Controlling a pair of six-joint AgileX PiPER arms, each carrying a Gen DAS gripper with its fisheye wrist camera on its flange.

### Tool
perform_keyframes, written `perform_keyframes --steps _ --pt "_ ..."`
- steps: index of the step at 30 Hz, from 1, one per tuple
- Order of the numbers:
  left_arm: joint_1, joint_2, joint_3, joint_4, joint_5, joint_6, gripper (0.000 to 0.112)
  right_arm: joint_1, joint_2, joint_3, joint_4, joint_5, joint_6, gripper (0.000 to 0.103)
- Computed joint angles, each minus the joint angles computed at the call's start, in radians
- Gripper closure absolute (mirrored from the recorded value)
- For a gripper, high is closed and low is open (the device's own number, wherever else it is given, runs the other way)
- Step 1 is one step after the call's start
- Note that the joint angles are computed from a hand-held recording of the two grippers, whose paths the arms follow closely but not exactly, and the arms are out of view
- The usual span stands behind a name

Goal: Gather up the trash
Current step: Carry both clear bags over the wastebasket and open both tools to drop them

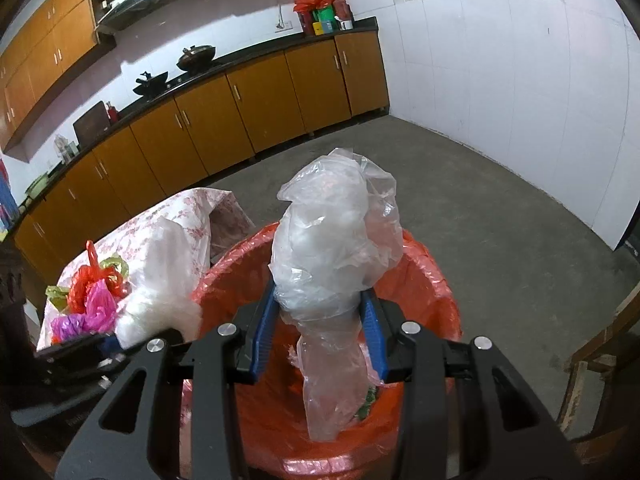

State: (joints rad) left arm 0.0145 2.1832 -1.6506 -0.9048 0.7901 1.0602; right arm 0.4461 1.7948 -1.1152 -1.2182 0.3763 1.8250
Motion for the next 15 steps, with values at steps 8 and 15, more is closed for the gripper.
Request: perform_keyframes --steps 8,15 --pt "-0.002 0.046 -0.029 0.054 -0.016 -0.064 0.063 -0.023 0.006 0.008 -0.052 -0.043 0.062 0.047" --pt "0.029 0.037 -0.003 0.053 -0.041 -0.05 0.06 -0.018 0.0 0.015 -0.02 -0.023 0.045 0.039"
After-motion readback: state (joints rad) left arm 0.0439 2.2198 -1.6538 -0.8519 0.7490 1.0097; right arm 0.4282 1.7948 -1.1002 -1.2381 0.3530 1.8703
